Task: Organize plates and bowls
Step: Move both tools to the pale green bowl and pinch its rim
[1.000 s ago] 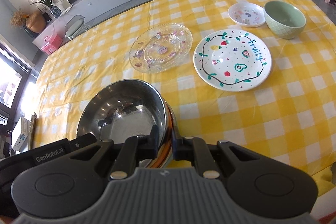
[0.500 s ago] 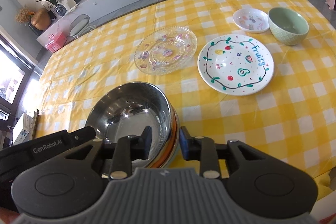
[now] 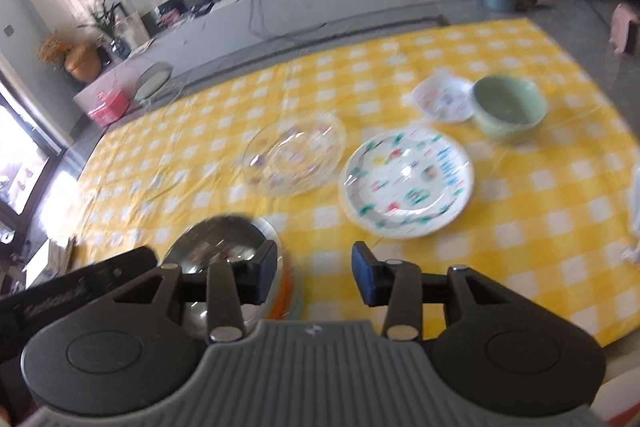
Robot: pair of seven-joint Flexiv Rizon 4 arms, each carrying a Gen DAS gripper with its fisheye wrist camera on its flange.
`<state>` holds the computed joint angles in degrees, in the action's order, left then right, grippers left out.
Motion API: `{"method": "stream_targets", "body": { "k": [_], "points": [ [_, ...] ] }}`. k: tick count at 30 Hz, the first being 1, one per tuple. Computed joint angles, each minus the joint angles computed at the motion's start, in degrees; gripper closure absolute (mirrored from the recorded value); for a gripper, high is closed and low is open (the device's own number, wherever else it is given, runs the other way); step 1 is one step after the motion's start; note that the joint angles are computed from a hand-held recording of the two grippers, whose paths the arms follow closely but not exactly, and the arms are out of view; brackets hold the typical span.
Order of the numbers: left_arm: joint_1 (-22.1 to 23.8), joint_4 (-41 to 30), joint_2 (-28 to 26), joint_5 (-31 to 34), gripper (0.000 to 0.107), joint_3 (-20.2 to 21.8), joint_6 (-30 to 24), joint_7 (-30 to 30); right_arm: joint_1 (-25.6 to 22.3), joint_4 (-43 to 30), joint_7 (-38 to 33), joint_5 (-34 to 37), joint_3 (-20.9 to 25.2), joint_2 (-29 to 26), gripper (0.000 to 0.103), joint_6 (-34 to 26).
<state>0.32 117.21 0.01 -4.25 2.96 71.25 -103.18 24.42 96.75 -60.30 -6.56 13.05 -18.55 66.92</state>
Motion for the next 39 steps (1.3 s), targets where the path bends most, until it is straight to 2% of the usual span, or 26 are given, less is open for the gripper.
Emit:
{"method": "stream_targets", "body": {
  "k": [7,13,14,16,17,19,21,27,31,39],
  "points": [
    [-2.5,-4.8,-4.1,-8.9,0.077,-3.1,-0.5,8.1,-1.8,-1.9,3.2,-5.0,-4.8,0.1,0.052,1.9],
    [-3.3,-10.0,-10.2,-18.2,0.066,-6.0,-1.0,14.2,-4.2,-8.5,6.0,-5.9,-6.8,-4.2,0.047,1.9],
    [-3.7,-11.4,-11.3,-17.9,0.065,-6.0,-1.4,13.8,-4.3,-9.7,6.9,-6.2,-7.4,-5.3,0.046,1.7],
    [-4.6,-14.1,-13.6,-16.1,0.064,-5.5,-1.5,12.2,-4.5,-12.5,8.4,-6.9,-8.4,-8.0,0.037,1.0],
    [-4.7,-15.1,-14.6,-15.9,0.061,-5.7,-1.2,12.2,-4.2,-13.5,9.9,-7.6,-9.5,-9.1,0.037,0.4],
    [-4.5,-16.8,-16.8,-17.4,0.06,-6.8,-0.7,12.8,-4.0,-15.3,12.4,-9.0,-11.0,-11.5,0.037,-1.2],
    [-4.2,-18.4,-18.9,-19.4,0.06,-8.0,-0.3,13.5,-5.2,-16.4,13.1,-8.3,-10.6,-13.6,0.038,-1.4],
    [-5.4,-25.2,-25.8,-16.9,0.06,-7.2,0.0,11.8,-7.3,-19.0,14.4,-6.6,-10.4,-18.2,0.04,-2.2],
    [-4.4,-29.4,-29.9,-18.2,0.06,-8.4,-1.3,11.2,-9.7,-22.4,12.7,-3.1,-7.6,-21.3,0.045,-3.2],
    [-5.2,-37.5,-36.7,-16.2,0.06,-7.5,-5.2,7.9,-13.3,-28.2,8.9,6.1,-2.5,-24.8,0.058,-5.9]
  ]
}}
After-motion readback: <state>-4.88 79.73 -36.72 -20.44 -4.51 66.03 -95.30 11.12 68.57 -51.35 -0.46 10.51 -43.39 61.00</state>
